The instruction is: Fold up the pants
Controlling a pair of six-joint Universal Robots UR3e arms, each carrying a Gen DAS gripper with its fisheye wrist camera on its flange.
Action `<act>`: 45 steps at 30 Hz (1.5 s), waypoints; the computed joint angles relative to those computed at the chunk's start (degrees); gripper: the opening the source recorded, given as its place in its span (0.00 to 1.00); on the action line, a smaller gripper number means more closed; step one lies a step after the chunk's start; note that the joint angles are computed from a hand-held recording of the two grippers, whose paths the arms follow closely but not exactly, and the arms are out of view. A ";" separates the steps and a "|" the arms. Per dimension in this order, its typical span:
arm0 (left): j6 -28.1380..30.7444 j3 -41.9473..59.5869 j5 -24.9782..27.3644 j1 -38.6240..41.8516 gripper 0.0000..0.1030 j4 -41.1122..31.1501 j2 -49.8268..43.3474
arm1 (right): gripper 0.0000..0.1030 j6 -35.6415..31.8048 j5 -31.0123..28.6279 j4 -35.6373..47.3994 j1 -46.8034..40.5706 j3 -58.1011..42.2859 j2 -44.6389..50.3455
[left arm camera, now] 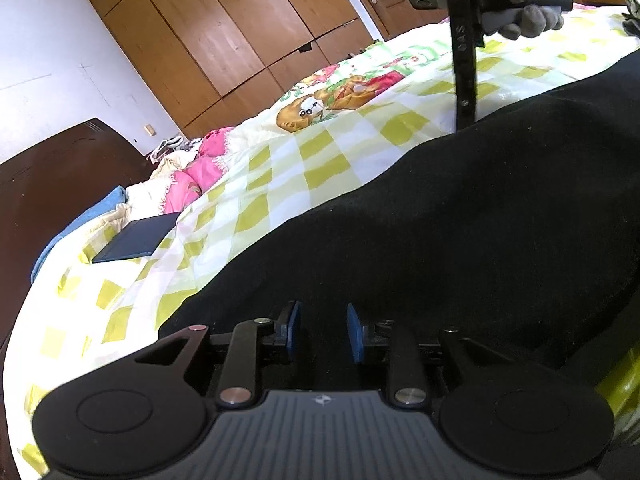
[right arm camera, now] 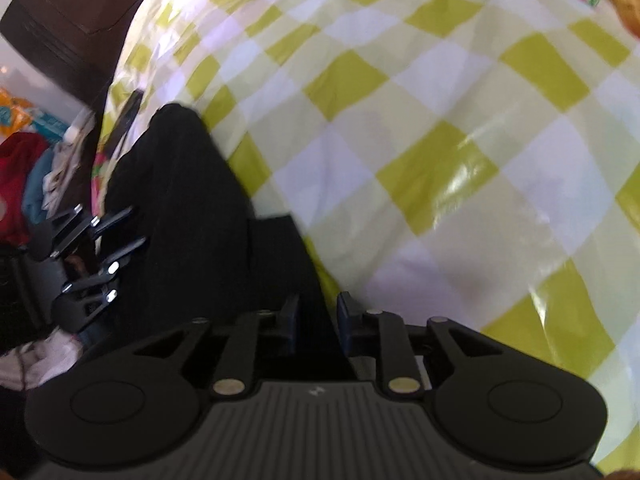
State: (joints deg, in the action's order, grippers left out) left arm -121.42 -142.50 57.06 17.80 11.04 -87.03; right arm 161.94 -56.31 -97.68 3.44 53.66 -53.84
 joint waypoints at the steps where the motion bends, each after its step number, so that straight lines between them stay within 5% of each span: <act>1: -0.29 0.02 0.22 -0.27 0.40 0.24 -0.35 | 0.24 -0.27 1.52 -0.43 -0.44 1.36 -0.31; 4: -0.87 0.01 1.67 -1.47 0.39 1.99 -1.59 | 0.24 -0.58 7.49 -1.15 -1.75 4.79 0.28; 12: -0.22 1.50 4.41 -3.81 0.40 1.66 -2.50 | 0.24 4.44 24.90 -20.93 -5.64 23.33 -3.26; 16: -0.36 1.46 5.80 -4.83 0.40 2.83 -3.04 | 0.23 16.75 28.04 -36.42 -4.55 24.23 2.92; 19: -0.48 1.25 6.11 -5.00 0.40 3.05 -2.97 | 0.08 28.63 20.48 -49.82 -2.17 28.48 1.84; 24: -1.28 0.68 5.65 -4.75 0.40 5.36 -4.08 | 0.06 49.30 15.31 -78.45 -2.29 42.60 -3.08; 28: -1.35 -1.50 4.71 -3.63 0.45 10.90 -5.91 | 0.01 61.01 7.01 -92.48 -3.09 49.30 -4.08; 37: -2.07 -4.28 4.97 -1.45 0.51 12.32 -2.13 | 0.07 56.16 -12.90 -82.51 2.80 49.60 -13.81; 41: -3.51 -5.84 8.02 0.63 0.54 14.37 -0.65 | 0.09 53.41 -16.19 -81.57 6.94 55.55 -21.61; 45: -2.88 -8.44 8.29 3.99 0.56 12.69 3.20 | 0.23 58.89 -25.29 -81.20 14.88 64.72 -28.71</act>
State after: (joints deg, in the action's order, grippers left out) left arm -124.30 -150.94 65.35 21.79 23.73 -83.83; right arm 220.83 -81.60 -178.88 18.32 118.38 -82.55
